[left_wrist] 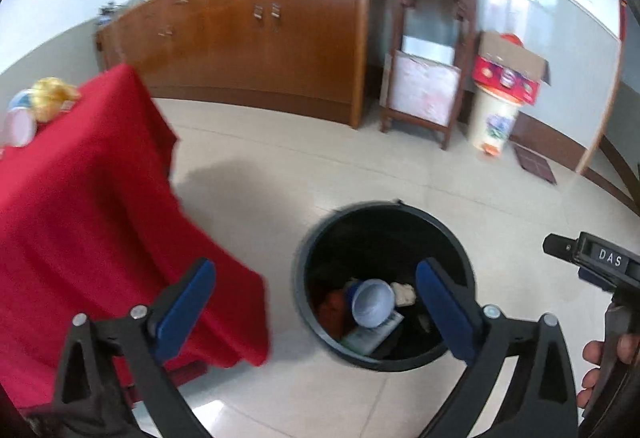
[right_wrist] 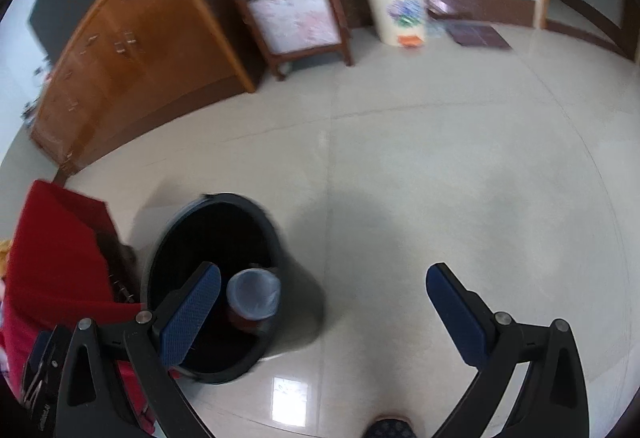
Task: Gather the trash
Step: 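Move both tools back to the table toward the white bag and red cup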
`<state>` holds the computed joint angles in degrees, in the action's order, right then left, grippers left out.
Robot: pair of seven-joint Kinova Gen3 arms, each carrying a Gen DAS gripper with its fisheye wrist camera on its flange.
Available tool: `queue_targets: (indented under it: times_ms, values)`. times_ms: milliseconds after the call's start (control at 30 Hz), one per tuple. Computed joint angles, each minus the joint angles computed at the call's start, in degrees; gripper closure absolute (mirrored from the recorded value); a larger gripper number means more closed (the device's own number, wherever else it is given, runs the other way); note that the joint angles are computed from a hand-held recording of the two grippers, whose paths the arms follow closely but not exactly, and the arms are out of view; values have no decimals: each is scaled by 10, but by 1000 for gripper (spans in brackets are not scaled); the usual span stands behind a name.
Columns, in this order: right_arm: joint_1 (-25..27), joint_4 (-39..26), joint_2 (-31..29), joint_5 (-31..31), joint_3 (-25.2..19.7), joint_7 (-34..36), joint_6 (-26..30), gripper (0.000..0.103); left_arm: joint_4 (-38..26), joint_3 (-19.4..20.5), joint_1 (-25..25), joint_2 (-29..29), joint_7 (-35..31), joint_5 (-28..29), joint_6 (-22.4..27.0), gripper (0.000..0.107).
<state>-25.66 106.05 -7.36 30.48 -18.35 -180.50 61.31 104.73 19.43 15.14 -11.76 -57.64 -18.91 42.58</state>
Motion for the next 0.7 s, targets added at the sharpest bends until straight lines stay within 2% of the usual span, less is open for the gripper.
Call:
queue_targets:
  times_ms: [133, 367, 433, 533, 633, 700]
  values:
    - [-39, -71, 39, 55, -30, 14, 36, 0, 4, -20, -17, -43, -19, -4, 19, 5]
    - [-145, -190, 116, 142, -36, 57, 82, 0, 19, -57, -84, -107, -62, 20, 43, 5]
    - [-173, -221, 134, 160, -34, 70, 69, 0, 31, -60, -119, -134, -62, 11, 44, 5]
    - [-215, -267, 163, 190, -28, 92, 62, 0, 45, -86, -148, -167, -88, 20, 44, 5]
    - [-243, -325, 197, 198, -19, 134, 33, 0, 47, -137, -168, -194, -127, 39, 56, 5]
    - [-260, -349, 214, 200, -12, 153, 13, 0, 45, -153, -189, -200, -142, 49, 64, 5]
